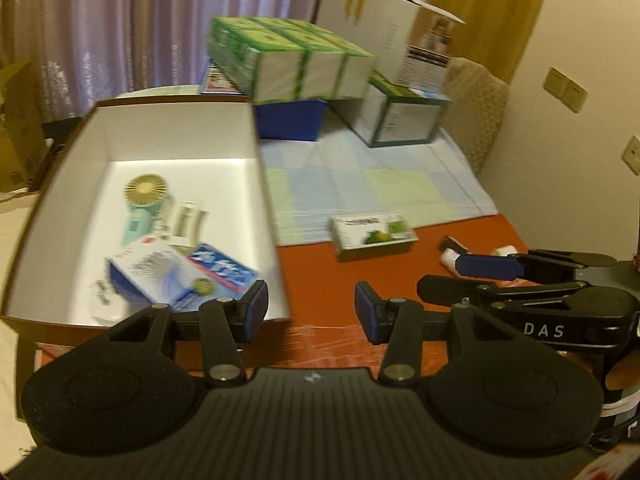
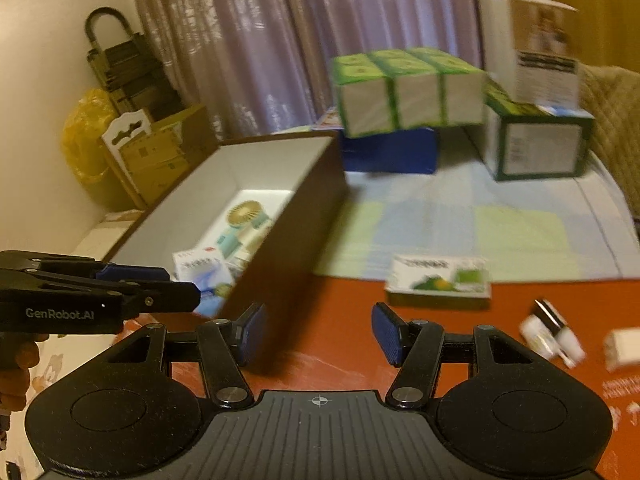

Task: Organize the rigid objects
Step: 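Withdraw both open grippers from the shoebox back toward the mat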

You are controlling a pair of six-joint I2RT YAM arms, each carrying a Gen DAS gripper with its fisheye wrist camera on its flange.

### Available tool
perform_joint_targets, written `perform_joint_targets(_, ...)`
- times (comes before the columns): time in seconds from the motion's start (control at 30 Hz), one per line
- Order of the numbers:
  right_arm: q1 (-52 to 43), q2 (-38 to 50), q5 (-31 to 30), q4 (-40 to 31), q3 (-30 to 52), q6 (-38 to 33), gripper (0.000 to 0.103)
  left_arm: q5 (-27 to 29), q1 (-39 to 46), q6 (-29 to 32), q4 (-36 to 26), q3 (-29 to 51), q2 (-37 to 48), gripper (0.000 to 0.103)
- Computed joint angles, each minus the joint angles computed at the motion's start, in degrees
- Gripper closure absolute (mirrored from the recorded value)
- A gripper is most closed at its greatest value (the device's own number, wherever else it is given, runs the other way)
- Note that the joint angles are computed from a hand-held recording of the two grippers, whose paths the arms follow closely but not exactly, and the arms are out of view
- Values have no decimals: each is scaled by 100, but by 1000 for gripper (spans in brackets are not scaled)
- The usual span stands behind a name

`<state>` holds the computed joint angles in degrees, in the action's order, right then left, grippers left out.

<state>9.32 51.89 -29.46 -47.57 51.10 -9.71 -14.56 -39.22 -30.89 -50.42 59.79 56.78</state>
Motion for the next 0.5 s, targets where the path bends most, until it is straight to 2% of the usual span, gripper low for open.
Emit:
perform_joint_targets(0.3,-2375,326,-876,-1031,214,-1652,48,-180,-895,-326,680,200,990,58)
perform_joint_targets(0.5,-3425,809,-1139,-1396,444,-2505,48,-119,-1114,-307,1018,430,1624,57)
